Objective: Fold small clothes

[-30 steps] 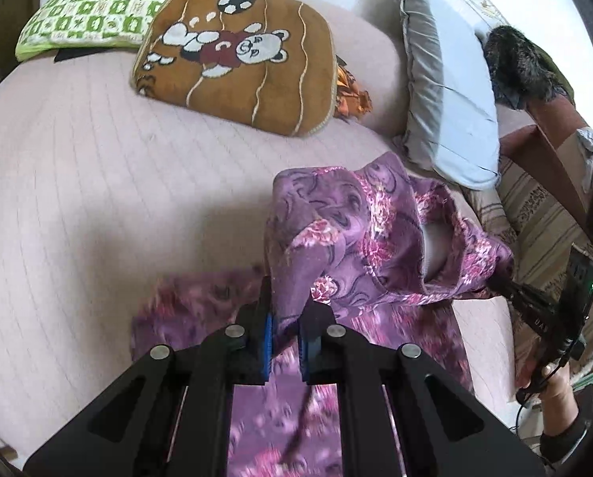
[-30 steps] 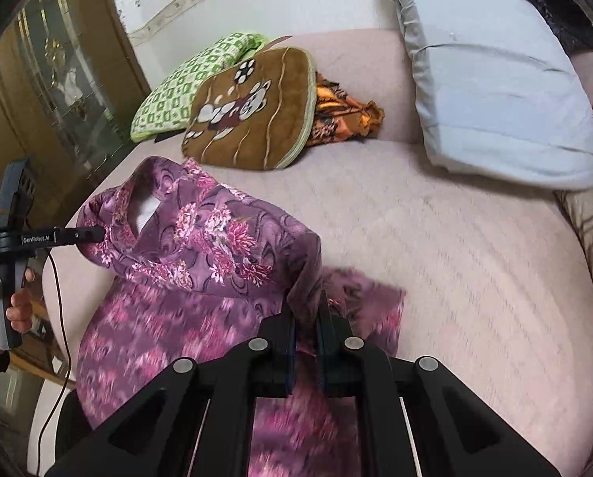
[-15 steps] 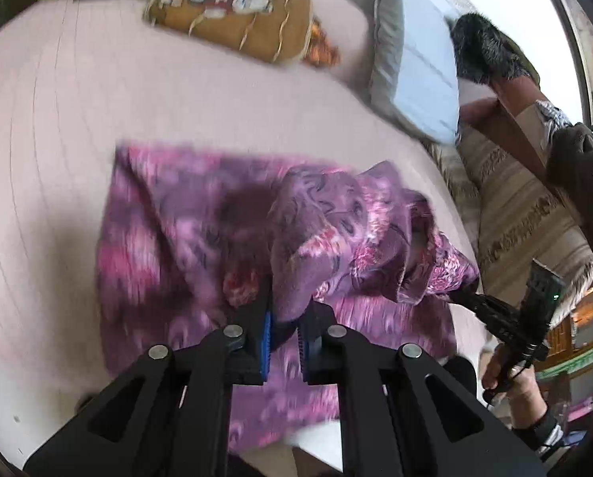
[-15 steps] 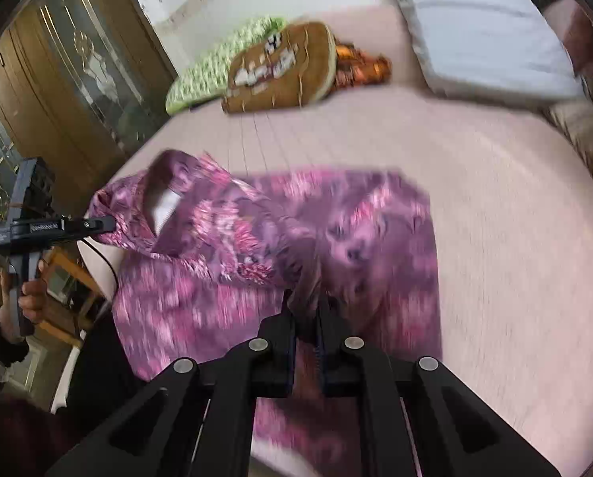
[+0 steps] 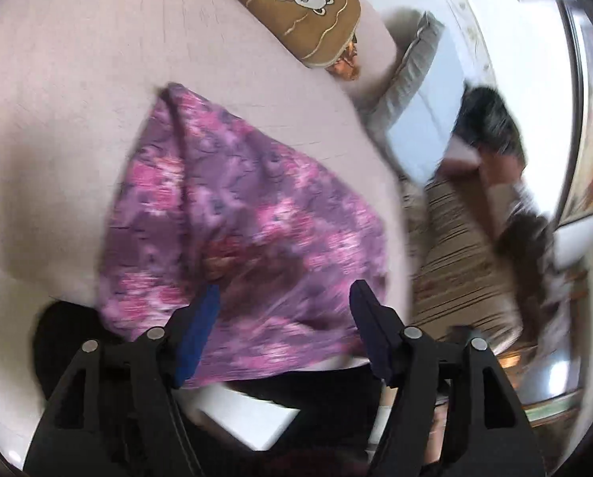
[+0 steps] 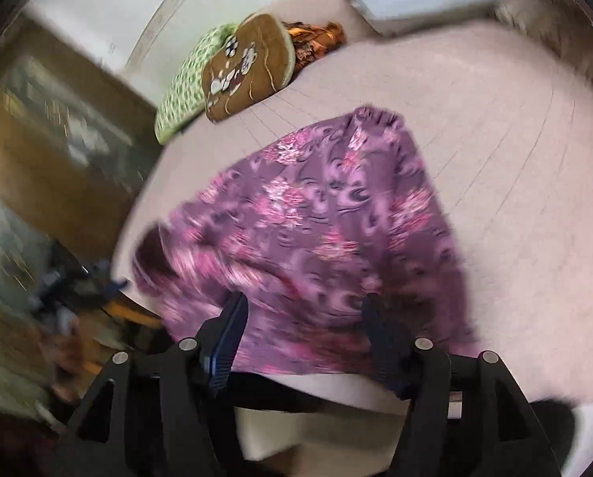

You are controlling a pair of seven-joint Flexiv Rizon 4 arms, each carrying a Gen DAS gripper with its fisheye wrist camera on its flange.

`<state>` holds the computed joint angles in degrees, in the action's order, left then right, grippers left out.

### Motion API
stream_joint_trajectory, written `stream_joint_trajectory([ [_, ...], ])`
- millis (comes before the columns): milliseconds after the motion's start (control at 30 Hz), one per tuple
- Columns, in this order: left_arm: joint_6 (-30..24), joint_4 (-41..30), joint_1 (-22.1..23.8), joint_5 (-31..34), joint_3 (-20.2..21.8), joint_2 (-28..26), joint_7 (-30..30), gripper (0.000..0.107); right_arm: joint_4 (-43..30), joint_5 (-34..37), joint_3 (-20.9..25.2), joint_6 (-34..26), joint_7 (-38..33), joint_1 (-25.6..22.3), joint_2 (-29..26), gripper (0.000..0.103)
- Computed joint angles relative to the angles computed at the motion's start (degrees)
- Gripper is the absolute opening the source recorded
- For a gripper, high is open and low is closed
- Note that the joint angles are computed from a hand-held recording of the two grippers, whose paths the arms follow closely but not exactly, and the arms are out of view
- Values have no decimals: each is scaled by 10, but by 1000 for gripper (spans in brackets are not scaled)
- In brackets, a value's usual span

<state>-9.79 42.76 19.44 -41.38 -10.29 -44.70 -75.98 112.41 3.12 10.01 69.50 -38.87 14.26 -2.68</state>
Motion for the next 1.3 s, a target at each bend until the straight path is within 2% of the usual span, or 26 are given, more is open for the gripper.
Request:
stream_joint_trajectory([
  [33, -5, -16, -7, 2, 0, -11, -22, 71, -16, 59, 4, 3, -17, -2, -10, 63],
  [100, -26, -40, -17, 14, 1, -28, -51, 71, -54, 222, 25, 22, -71, -15, -37, 63],
  [167, -50, -41, -24, 19, -1, -35, -76, 71, -80, 319, 40, 26, -95, -28, -54, 63],
  [233, -59, -35, -30, 26, 2, -36, -97, 71, -96, 378, 48, 37, -104, -34, -68, 63],
  [333, -56, -16, -33, 33, 10, -24, -120, 71, -105, 380, 45, 26, -48, -28, -81, 64],
  [433, -41, 34, -28, 27, 15, 5, -121, 74, -120, 420, 63, 10, -77, -38, -84, 66],
  [500, -37, 61, -28, 26, 20, 20, -123, 79, -119, 412, 59, 13, -68, -31, -87, 68],
  [567, -45, 74, -32, 33, 24, 24, -124, 79, -115, 402, 52, 43, -30, -18, -98, 68],
  [667, -57, 83, -40, 46, 31, 26, -130, 79, -121, 425, 61, 73, -9, -26, -117, 68],
  [767, -43, 91, -53, 70, 39, 32, -105, 76, -122, 420, 65, 93, 38, -25, -134, 68],
  [800, -40, 91, -57, 80, 41, 35, -95, 67, -125, 420, 70, 98, 43, -27, -140, 65],
  [867, -37, 98, -58, 85, 43, 44, -78, 64, -124, 392, 73, 92, 48, -28, -141, 49],
  [967, -39, 111, -44, 69, 45, 58, -69, 64, -145, 437, 117, 83, -37, -68, -142, 49],
  [1033, -36, 133, -30, 48, 47, 72, -72, 68, -155, 474, 131, 76, -87, -85, -137, 49],
  [1100, -39, 161, -22, 33, 51, 88, -78, 77, -155, 464, 114, 73, -83, -72, -135, 50],
  [1233, -36, 215, -25, 12, 56, 109, -88, 81, -170, 471, 102, 69, -73, -66, -150, 50],
  [1300, -26, 209, -38, 30, 62, 101, -102, 81, -172, 450, 92, 67, -54, -55, -156, 50],
])
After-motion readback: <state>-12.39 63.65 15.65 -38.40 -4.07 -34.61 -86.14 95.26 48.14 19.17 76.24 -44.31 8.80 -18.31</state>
